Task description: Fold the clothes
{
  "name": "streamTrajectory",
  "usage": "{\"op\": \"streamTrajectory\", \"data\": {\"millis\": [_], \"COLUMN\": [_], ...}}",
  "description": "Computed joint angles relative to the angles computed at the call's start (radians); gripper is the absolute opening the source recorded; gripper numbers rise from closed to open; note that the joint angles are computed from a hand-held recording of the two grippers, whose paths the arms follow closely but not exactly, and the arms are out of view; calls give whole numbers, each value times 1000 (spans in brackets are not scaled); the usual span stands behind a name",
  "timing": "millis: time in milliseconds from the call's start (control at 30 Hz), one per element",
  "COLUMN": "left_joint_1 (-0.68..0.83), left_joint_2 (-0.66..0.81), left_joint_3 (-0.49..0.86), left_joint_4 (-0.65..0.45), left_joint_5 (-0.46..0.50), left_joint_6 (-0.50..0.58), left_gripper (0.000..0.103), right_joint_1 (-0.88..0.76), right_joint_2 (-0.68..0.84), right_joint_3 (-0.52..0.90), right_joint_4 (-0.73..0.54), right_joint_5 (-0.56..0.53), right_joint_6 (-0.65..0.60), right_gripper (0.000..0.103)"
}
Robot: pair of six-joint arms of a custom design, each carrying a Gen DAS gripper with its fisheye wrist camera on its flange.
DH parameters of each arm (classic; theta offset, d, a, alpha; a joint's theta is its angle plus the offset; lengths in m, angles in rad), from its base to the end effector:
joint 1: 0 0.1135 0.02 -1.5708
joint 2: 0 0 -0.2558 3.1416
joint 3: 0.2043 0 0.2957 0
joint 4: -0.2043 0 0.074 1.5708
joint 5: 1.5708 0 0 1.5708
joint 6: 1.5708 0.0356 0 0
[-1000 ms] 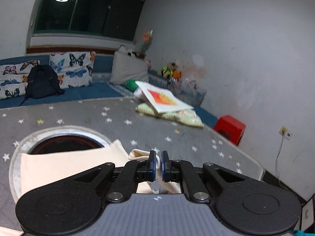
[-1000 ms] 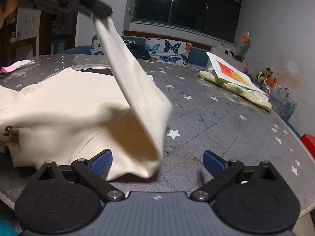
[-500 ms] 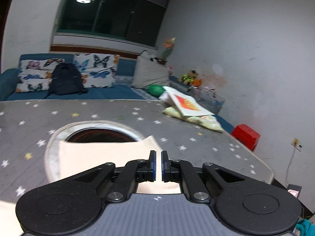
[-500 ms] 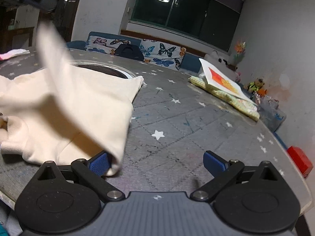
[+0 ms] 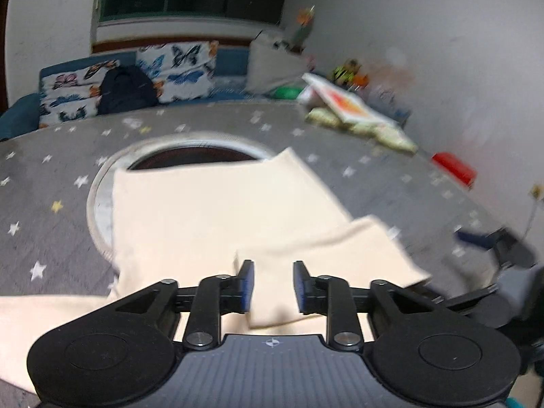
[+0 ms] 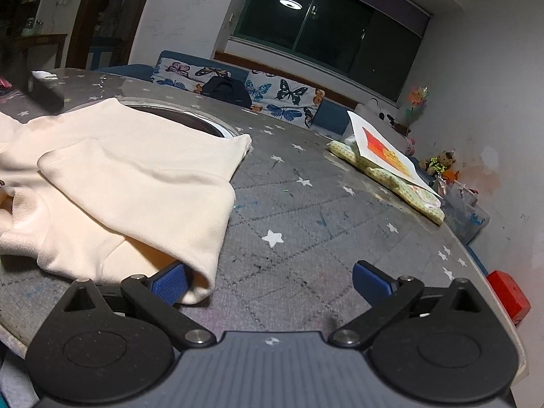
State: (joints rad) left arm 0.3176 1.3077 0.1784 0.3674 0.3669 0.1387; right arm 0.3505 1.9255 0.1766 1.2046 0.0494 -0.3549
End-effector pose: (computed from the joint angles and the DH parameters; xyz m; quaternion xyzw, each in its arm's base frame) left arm 0.2026 0.0531 0.0503 -0.0092 0.9067 -0.0759 0.4148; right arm 0.1981 0.0706 0.0010 -0.2894 0.8215 -0.0226 0.4908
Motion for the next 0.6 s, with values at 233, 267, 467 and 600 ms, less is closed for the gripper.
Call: {"op": "streamTrajectory", "data": {"millis": [233,267,467,600], "left_joint_1": [-32,-34,-41,-2], "left_joint_2": [225,242,269,126], "left_joint_3": [50,55,61,21], "left_joint_4": [115,121,155,110], "left_joint_5": [-75,-75,-68,-26], "left_joint_6": [-53,-57,-68,-97], "left_gripper": [43,42,7,5], "right_joint_1": [8,9,16,34], "right_joint_2": [-2,-3,-5,-15], "right_joint_3": [-2,-3,-5,-13], "right_joint_4": [6,7,13,22], "right_joint_5": [9,10,18,29], "right_joint_6": [-5,-6,-14,-26], "right_gripper": [103,103,103,103]}}
